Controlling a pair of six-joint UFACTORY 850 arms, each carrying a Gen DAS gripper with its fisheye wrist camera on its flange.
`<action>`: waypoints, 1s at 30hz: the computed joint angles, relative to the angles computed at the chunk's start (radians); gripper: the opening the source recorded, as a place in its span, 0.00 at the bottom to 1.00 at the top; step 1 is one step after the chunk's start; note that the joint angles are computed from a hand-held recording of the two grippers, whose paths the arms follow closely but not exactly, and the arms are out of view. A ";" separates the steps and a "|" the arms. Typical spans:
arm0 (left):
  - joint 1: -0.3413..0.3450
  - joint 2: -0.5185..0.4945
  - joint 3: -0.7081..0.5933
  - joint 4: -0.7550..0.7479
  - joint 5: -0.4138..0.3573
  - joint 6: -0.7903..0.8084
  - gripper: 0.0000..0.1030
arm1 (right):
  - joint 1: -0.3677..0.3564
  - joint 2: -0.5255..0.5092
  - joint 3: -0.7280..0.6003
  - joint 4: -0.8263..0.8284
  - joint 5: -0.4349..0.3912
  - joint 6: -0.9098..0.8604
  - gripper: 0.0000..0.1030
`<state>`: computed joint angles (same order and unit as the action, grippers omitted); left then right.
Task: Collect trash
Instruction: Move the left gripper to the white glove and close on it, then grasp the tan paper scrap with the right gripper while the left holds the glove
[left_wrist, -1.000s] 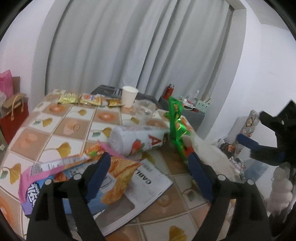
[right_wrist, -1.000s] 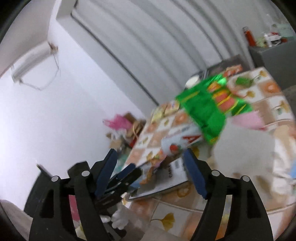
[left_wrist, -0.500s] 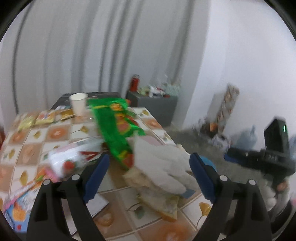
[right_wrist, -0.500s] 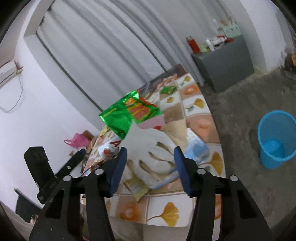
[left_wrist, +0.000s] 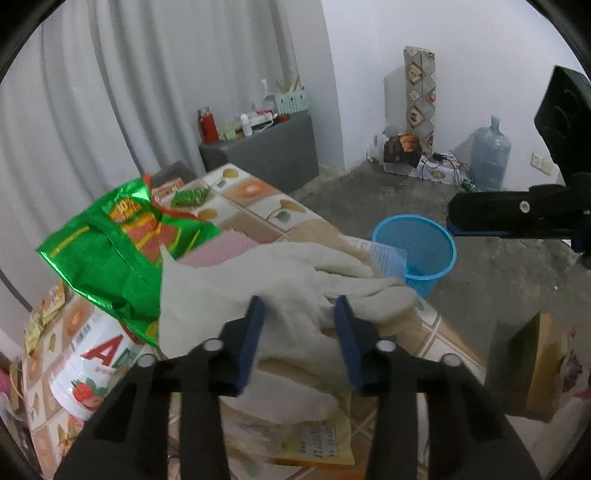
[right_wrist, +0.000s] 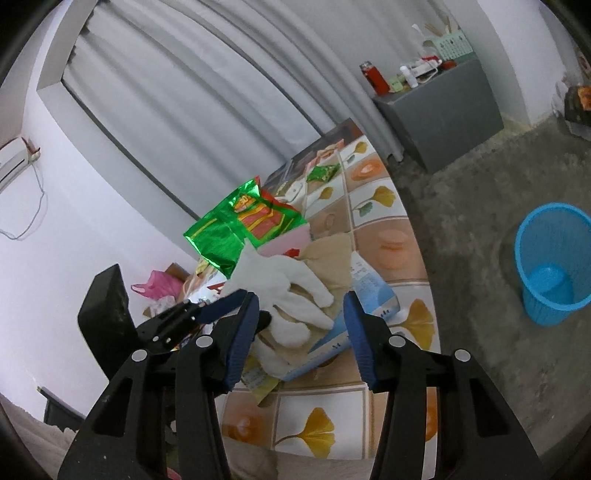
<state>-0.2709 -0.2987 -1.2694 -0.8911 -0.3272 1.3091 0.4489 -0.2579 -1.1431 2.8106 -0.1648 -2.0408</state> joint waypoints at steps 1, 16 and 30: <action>0.004 -0.002 -0.004 -0.002 -0.007 -0.003 0.28 | -0.002 0.001 0.003 -0.019 -0.004 0.023 0.45; 0.087 -0.003 -0.041 -0.209 -0.202 0.013 0.04 | -0.004 0.021 0.018 -0.070 -0.008 0.090 0.45; 0.228 -0.036 -0.090 -0.434 -0.574 -0.123 0.04 | -0.058 -0.038 0.004 -0.471 -0.278 0.636 0.46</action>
<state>-0.0432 -0.3351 -1.3594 -1.3251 -0.9014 1.1866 0.3908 -0.2959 -1.1394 2.3398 -0.4431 -1.4053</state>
